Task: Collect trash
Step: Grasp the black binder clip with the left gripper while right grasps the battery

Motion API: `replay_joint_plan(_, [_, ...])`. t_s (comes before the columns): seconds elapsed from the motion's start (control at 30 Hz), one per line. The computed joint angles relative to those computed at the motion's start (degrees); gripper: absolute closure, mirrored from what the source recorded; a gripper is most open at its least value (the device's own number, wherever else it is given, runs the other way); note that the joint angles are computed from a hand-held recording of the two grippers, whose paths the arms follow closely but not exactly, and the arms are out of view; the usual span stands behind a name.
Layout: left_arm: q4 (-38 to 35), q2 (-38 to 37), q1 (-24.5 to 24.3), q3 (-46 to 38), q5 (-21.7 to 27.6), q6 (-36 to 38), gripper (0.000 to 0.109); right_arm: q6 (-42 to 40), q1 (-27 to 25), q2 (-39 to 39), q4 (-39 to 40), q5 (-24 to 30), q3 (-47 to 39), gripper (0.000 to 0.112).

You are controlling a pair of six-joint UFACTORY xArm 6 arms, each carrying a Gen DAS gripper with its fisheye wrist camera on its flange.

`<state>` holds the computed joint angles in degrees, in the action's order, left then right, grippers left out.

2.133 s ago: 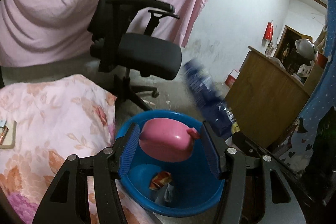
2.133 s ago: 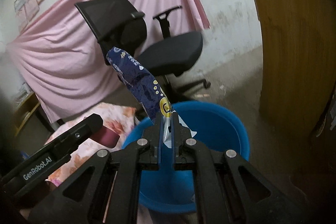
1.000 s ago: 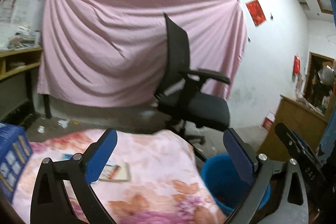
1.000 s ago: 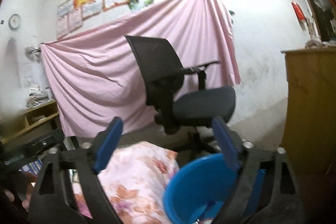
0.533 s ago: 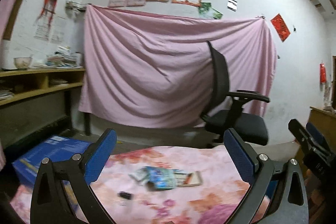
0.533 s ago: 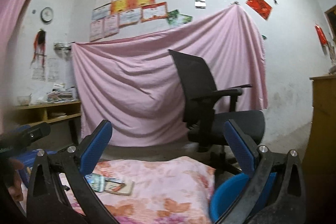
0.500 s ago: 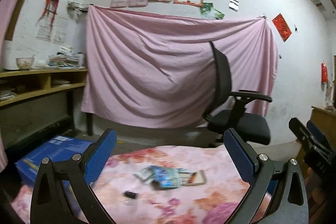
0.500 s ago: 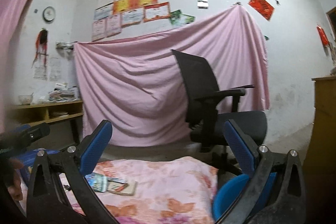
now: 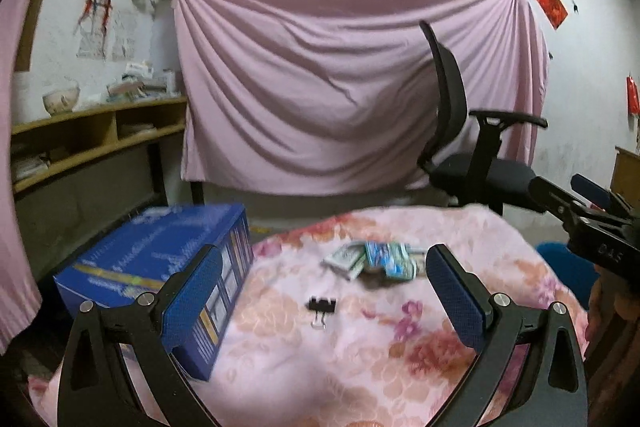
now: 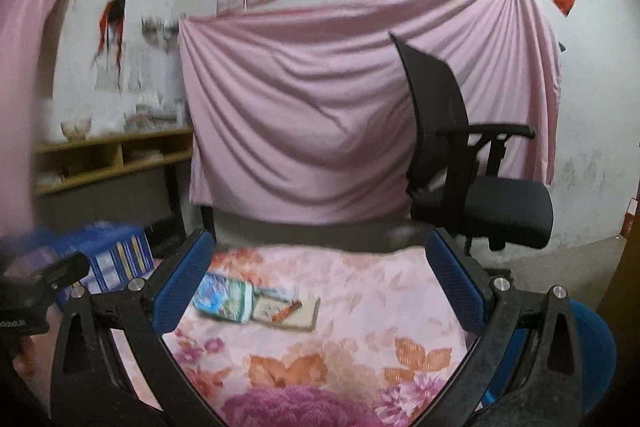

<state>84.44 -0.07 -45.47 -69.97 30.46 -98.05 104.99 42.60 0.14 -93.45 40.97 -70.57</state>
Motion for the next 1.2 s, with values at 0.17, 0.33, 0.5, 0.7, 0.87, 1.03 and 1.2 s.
replay_joint_plan(0.17, [-9.4, 2.8, 1.6, -1.2, -3.3, 9.6, 0.009, -6.8, -2.1, 2.0, 9.1, -3.2, -0.7, 0.009])
replay_joint_plan(0.33, [-25.8, 7.4, 2.9, -4.4, -5.5, 25.0, 0.009, -13.2, -4.6, 4.2, 17.6, -8.5, -1.9, 0.009])
replay_joint_plan(0.5, [-36.2, 10.4, 4.2, -6.8, -6.7, 33.3, 0.024, -21.4, -6.2, 6.8, 26.4, -11.7, -3.8, 0.009])
replay_joint_plan(0.7, [-52.2, 14.0, 5.2, -9.6, -6.7, 46.4, 0.05, -34.0, -7.9, 12.4, 39.1, -13.2, -9.4, 0.026])
replay_joint_plan(0.87, [-62.4, 15.1, 6.2, -10.2, -6.0, 52.8, 0.055, -44.4, -7.9, 17.9, 49.6, -12.0, -15.4, 0.051])
replay_joint_plan(1.03, [-65.9, 14.6, 7.0, -9.3, -7.4, 54.7, 0.059, -53.0, -6.8, 24.7, 57.1, -5.7, -24.6, 0.06])
replay_joint_plan(1.2, [-66.9, 14.3, 7.4, -9.0, -7.8, 54.6, 0.072, -56.7, -7.3, 27.3, 63.3, -2.9, -27.8, 0.068])
